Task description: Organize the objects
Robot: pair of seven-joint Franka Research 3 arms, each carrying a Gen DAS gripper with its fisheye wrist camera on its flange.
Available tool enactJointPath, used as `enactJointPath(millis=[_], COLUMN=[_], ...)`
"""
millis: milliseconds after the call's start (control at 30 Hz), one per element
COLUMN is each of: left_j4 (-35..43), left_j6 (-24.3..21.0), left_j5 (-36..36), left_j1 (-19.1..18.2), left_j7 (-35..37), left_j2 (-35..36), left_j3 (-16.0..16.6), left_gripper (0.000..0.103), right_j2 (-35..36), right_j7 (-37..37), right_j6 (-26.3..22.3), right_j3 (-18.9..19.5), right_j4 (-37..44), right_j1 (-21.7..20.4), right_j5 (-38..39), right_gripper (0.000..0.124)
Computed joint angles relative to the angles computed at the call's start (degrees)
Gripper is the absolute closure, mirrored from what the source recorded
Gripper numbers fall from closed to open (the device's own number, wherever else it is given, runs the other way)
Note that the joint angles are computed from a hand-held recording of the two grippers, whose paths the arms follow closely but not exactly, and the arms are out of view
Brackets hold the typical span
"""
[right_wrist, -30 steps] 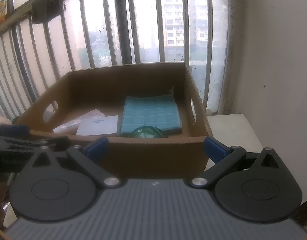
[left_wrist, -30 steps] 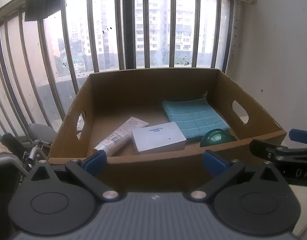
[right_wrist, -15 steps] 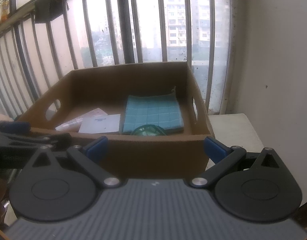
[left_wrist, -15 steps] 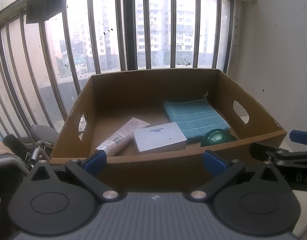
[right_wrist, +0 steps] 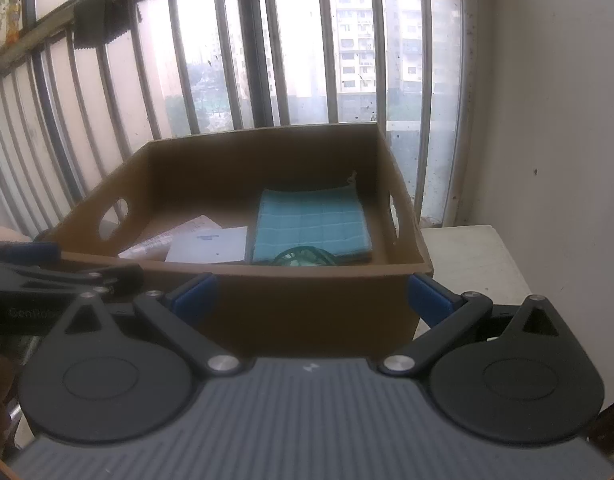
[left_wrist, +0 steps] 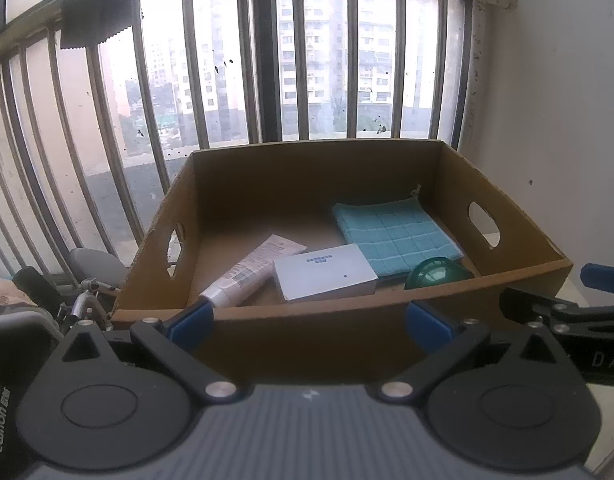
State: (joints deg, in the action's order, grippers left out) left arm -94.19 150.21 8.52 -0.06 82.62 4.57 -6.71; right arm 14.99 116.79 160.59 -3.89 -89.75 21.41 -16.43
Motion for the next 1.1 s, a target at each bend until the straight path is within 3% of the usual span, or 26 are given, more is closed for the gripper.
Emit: enactJointPath(millis=[1100], left_j4=[-0.38], left_j6=[-0.31], left_j5=[-0.33], left_j1=[0.03], left_j7=[0.03], left_j2=[-0.7], left_j3=[0.04], left_gripper=[0.0], right_j2=[-1.17], right_j7=[1.8], right_j6=[-0.23], right_j3=[0.31], right_j4=[-1.03], right_j1=[-0.04], right_j5=[-1.83], right_gripper=[0.022])
